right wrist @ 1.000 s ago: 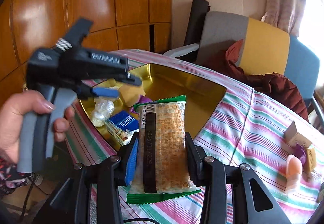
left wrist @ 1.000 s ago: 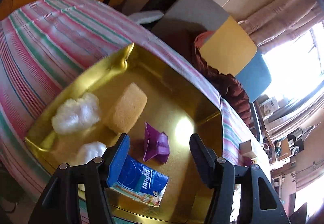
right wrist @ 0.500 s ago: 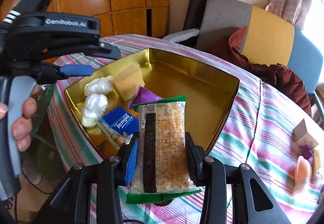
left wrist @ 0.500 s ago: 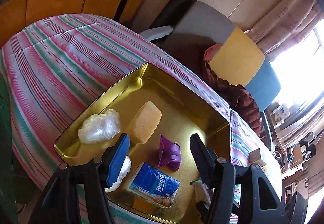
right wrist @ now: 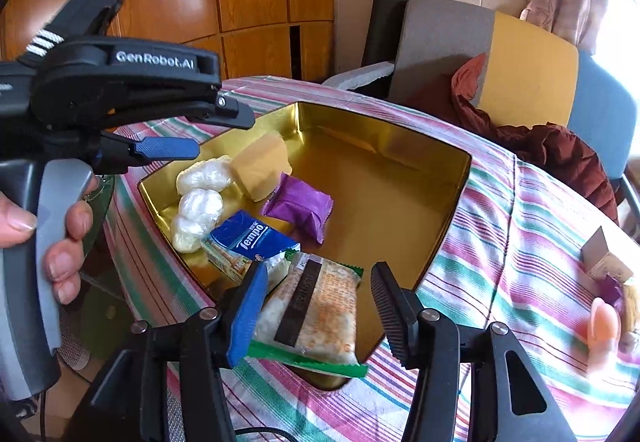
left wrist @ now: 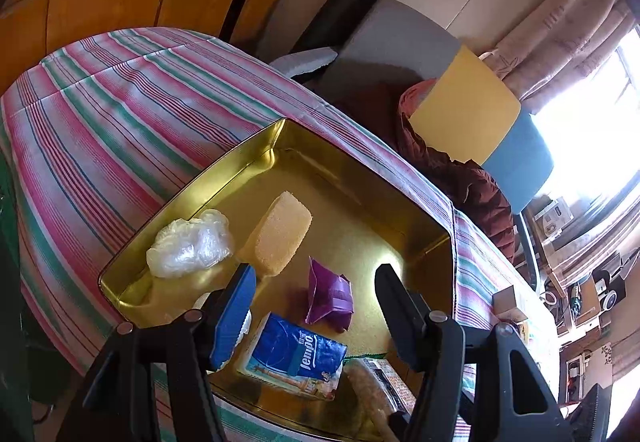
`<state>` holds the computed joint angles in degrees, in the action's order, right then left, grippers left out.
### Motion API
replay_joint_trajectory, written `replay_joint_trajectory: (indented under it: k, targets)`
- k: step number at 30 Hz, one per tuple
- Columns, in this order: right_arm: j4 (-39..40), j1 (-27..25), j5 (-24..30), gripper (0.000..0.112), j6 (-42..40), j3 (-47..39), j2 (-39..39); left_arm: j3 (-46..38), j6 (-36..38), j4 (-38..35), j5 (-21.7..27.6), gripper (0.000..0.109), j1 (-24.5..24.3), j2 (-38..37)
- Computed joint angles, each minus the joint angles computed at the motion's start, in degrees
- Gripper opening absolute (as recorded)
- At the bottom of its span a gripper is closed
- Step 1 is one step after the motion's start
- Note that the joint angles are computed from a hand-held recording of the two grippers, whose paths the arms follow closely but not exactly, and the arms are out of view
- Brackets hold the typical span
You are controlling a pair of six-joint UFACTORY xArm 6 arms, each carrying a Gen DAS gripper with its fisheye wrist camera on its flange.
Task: Organize objects
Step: 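Carry the cracker packet and purple pouch to the gold tray and release them, then move both grippers back to the item cluster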
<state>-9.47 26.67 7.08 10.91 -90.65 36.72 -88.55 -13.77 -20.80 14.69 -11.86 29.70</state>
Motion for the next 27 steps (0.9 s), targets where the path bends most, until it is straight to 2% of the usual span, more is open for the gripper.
replay_joint_trajectory:
  k: [6, 10, 17, 22, 27]
  targets:
    - [-9.2, -2.1, -3.7, 0.066, 11.0, 4.8, -3.7, 0.4, -0.8, 0.6, -0.3, 0.063, 0.0, -0.2]
    - [-14.8, -3.6, -3.9, 0.067, 18.1, 6.5, -5.3, 0.2, -1.0, 0.9, 0.2, 0.063, -0.1, 0.1]
    - [-12.2, -4.3, -3.8, 0.068, 17.1, 8.2, -6.1, -0.2, -0.5, 1.6, 1.0, 0.063, -0.8, 0.3]
    - [-17.0, -5.0, -3.7, 0.071, 21.7, 8.2, -6.2, -0.3, -0.1, 2.4, 1.6, 0.063, -1.8, 0.4]
    - [-21.9, -6.3, -3.3, 0.072, 27.3, 8.7, -6.7, -1.0, 3.5, 0.3, 2.6, 0.063, -3.0, 0.8]
